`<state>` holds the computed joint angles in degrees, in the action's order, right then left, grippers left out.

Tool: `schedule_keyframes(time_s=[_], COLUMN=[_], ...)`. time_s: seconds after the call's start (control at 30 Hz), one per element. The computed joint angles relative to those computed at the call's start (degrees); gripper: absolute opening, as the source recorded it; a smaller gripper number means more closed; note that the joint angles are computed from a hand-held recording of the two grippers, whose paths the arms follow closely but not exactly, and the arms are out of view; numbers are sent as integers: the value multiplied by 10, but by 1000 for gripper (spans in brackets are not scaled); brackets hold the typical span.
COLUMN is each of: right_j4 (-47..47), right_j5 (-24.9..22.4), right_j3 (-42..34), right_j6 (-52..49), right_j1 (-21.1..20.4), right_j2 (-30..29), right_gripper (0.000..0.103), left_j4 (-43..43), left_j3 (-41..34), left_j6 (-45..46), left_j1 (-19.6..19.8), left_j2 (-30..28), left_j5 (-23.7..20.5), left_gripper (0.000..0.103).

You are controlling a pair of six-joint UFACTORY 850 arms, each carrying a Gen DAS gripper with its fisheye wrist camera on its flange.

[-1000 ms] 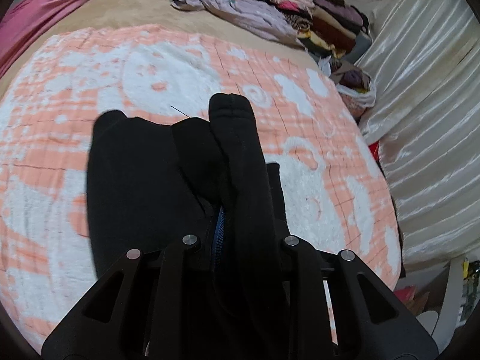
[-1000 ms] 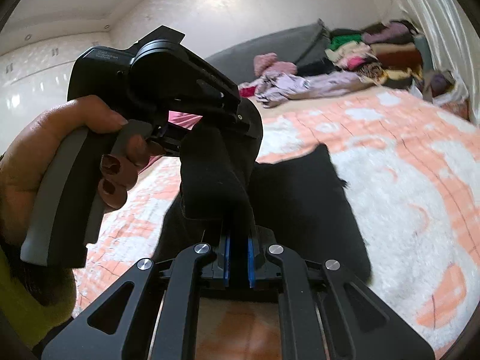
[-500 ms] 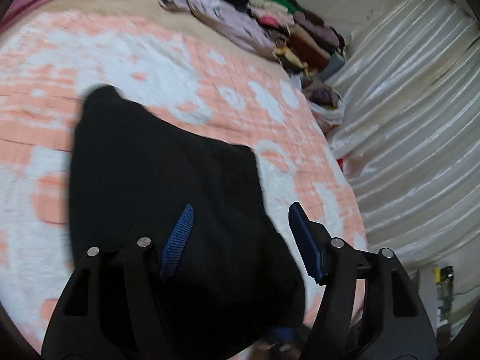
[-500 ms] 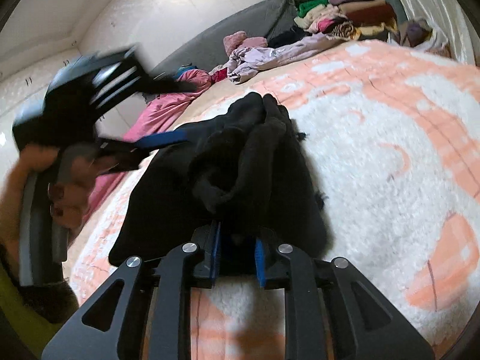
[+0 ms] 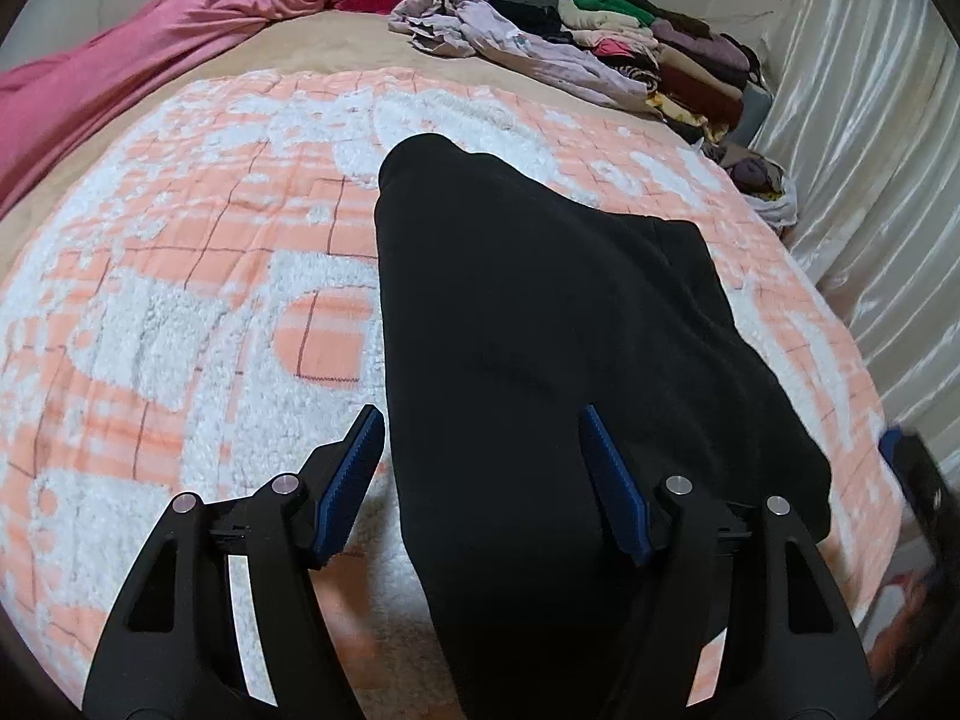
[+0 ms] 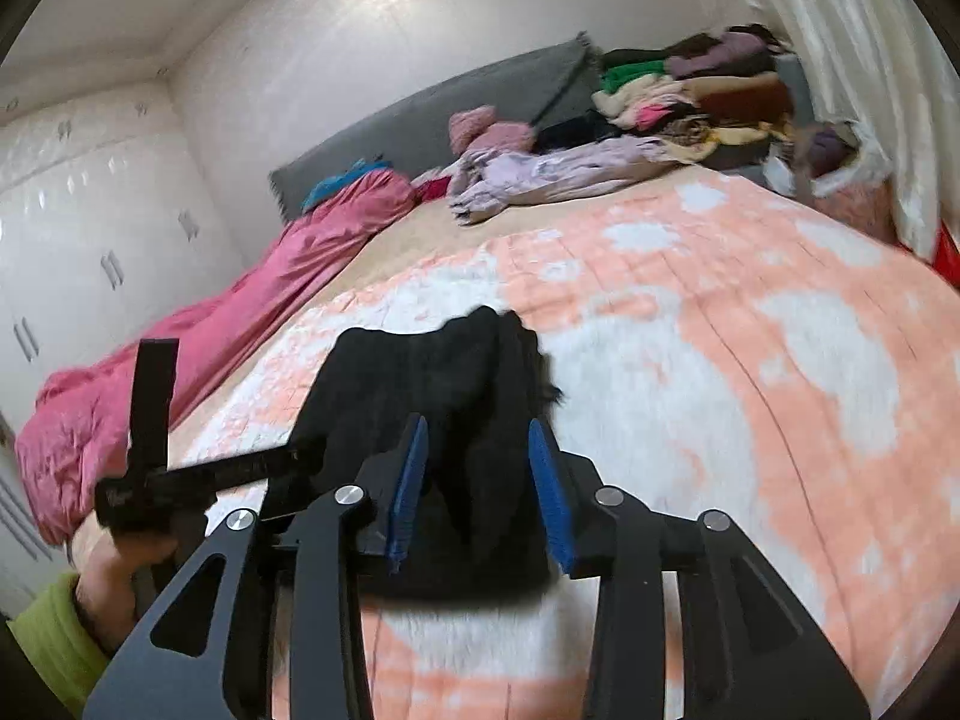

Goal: Fold small clothes
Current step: 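Press the folded bundle flat and open both tools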

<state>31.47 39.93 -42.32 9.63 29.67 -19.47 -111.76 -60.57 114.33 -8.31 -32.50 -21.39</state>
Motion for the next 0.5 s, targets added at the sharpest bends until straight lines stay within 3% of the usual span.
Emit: schedule_keyframes(time_s=[0.17,0.5], right_j4=[-123,-254], right_j5=[-140,-225], right_j3=[-101,-186], right_j6=[73,220], right_j1=[-55,-88], right_j2=[-59,-132], right_gripper=[37,35], left_j4=[17,25], left_j3=[9,20], left_j6=[-5,-2], left_j1=[7,14], left_j2=[7,11], left_j5=[-9,-32], left_gripper=[59,59])
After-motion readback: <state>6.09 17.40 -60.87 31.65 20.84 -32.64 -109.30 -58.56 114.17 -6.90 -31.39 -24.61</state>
